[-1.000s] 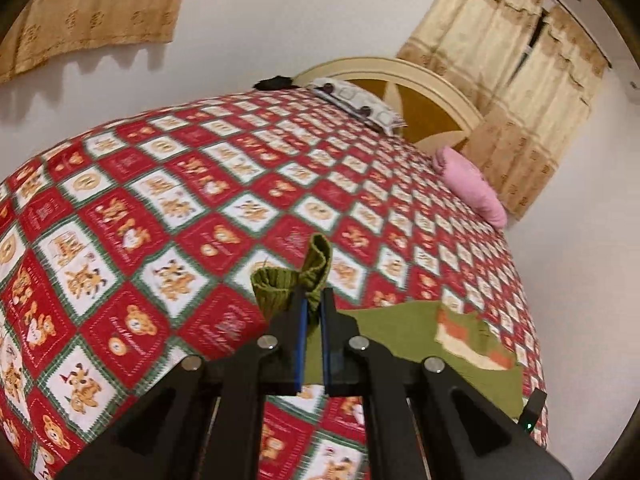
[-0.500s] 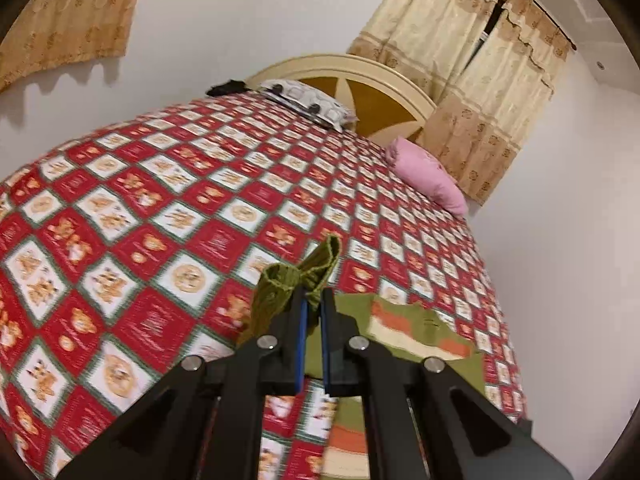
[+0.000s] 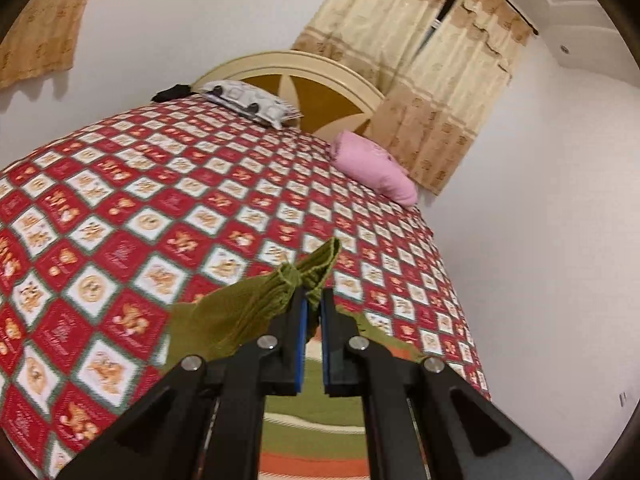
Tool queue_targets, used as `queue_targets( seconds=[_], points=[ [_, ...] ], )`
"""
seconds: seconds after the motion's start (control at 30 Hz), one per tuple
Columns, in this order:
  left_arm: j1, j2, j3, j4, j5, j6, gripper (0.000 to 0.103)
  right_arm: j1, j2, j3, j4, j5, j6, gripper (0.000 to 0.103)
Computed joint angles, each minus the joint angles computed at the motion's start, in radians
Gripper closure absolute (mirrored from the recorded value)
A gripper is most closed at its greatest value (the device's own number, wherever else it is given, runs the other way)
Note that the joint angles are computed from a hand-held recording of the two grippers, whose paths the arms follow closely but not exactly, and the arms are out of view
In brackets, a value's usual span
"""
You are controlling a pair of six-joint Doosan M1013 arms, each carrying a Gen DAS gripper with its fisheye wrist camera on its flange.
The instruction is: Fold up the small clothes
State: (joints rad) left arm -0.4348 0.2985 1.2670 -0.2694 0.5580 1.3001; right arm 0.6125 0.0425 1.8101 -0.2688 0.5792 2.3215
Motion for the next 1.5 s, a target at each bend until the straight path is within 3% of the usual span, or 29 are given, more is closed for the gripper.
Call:
queue_targets(
  seconds=[0.27, 0.47, 0.63, 0.73, 0.83, 0.93, 1.0, 1.17, 1.2, 1.3, 1.43, 1.5],
  points=[
    [-0.083, 0.055, -0.074, -0.033, -0.005, 0.002, 0.097, 0.0, -0.022, 0.065, 0.001, -0.066, 0.047, 0.028],
    [-0.171, 0.111, -0.09, 0.127, -0.026, -0.124, 0.097, 0.003, -0.03, 0.086, -0.028, -0.095, 0.054, 0.028],
    [-0.239, 0.188, -0.153, 0.28, 0.064, -0.209, 0.096, 0.0, -0.032, 0.096, -0.017, -0.116, 0.043, 0.026],
    [-0.264, 0.239, -0.222, 0.303, 0.19, -0.159, 0.086, -0.008, -0.035, 0.104, 0.018, -0.136, 0.015, 0.025],
    [-0.271, 0.227, -0.201, 0.279, 0.214, -0.057, 0.068, -0.018, -0.038, 0.111, 0.068, -0.157, -0.023, 0.024],
    [-0.262, 0.163, -0.096, 0.314, 0.112, 0.022, 0.049, -0.023, -0.037, 0.112, 0.105, -0.166, -0.056, 0.022],
    [-0.243, 0.121, -0.02, 0.426, 0.045, -0.001, 0.04, -0.025, -0.037, 0.112, 0.115, -0.169, -0.066, 0.022],
    [-0.155, 0.083, 0.081, 0.623, 0.016, -0.075, 0.041, -0.027, -0.039, 0.118, 0.127, -0.183, -0.07, 0.022],
    [-0.132, 0.082, 0.091, 0.626, 0.019, -0.065, 0.047, -0.029, -0.038, 0.119, 0.133, -0.187, -0.071, 0.022],
    [-0.068, 0.09, 0.097, 0.467, 0.025, 0.101, 0.065, -0.034, -0.037, 0.121, 0.162, -0.189, -0.095, 0.021],
    [-0.018, 0.102, 0.103, 0.187, 0.04, 0.378, 0.068, -0.028, -0.033, 0.117, 0.12, -0.182, -0.05, 0.021],
    [-0.016, 0.103, 0.115, 0.141, 0.028, 0.431, 0.069, -0.017, -0.033, 0.116, 0.075, -0.169, -0.008, 0.021]
  ],
)
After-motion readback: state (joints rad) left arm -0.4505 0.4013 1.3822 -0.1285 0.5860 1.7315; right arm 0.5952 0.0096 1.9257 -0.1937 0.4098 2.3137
